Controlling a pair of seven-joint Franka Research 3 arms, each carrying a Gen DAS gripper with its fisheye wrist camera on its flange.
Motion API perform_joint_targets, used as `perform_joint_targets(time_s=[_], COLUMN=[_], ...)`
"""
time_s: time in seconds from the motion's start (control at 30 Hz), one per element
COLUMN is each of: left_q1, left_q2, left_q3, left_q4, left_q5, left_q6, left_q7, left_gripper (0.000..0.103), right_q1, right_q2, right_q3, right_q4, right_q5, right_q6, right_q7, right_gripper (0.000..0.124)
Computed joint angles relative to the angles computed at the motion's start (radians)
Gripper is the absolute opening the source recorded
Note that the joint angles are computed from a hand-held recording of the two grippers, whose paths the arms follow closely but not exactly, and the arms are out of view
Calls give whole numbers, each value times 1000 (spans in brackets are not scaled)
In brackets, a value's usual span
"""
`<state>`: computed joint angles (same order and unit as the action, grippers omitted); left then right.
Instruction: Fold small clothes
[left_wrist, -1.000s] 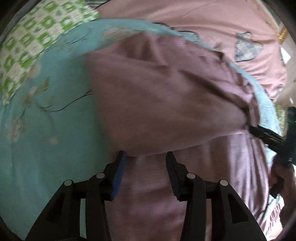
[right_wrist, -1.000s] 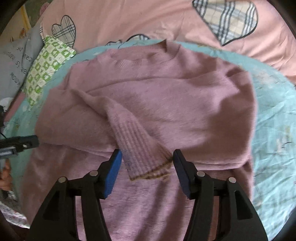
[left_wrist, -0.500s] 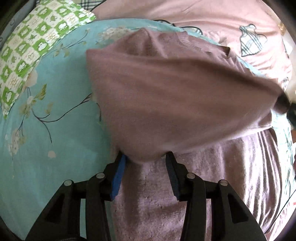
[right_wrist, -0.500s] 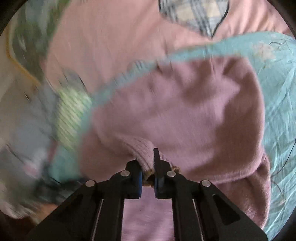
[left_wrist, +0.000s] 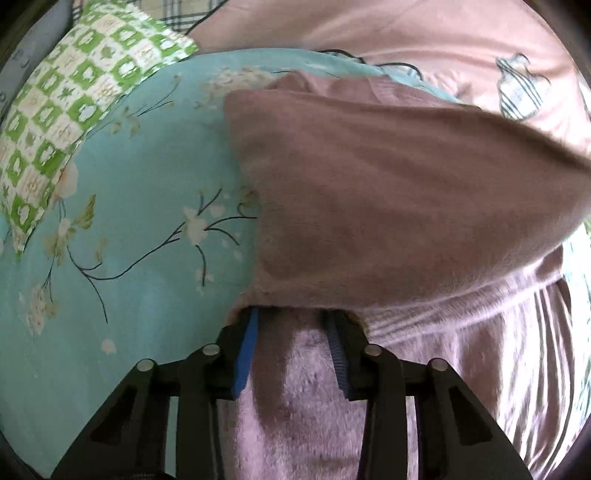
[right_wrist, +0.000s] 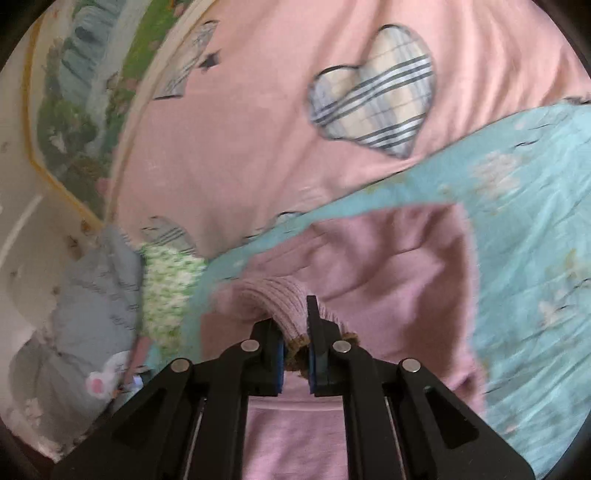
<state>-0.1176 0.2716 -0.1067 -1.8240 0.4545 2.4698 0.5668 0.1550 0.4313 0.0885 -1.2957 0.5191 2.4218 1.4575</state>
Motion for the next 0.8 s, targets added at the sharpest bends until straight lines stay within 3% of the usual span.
perform_joint_targets(time_s=[0.2, 0.47, 0.53, 0.67, 0.73, 0.8], left_q1=[-7, 11, 10, 9, 12, 15], left_q2=[-46, -78, -67, -62, -63, -67], left_q3=[8, -5, -6, -7, -7, -7], left_q4=[-67, -124, -111, -103, -106, -115], left_q5=[35, 15, 20, 14, 7, 2], left_q6=[1, 35, 27, 24, 30, 40], left_q7=[-82, -92, -91, -95, -90, -85], left_gripper=[26, 25, 25, 25, 25, 25], right_q1=[26, 25, 43, 50, 25, -52], right_q2=[63, 62, 78, 80, 64, 19], right_q3=[-81, -85, -97, -90, -64, 4], right_q4=[16, -13, 25, 32, 18, -38], right_q5=[-191, -264, -318, -347, -282, -71], right_q6=[-161, -188, -215, -205, -188, -139], right_q7=[168, 225, 232, 210, 188, 155], right_gripper=[10, 11, 21, 16, 10, 9])
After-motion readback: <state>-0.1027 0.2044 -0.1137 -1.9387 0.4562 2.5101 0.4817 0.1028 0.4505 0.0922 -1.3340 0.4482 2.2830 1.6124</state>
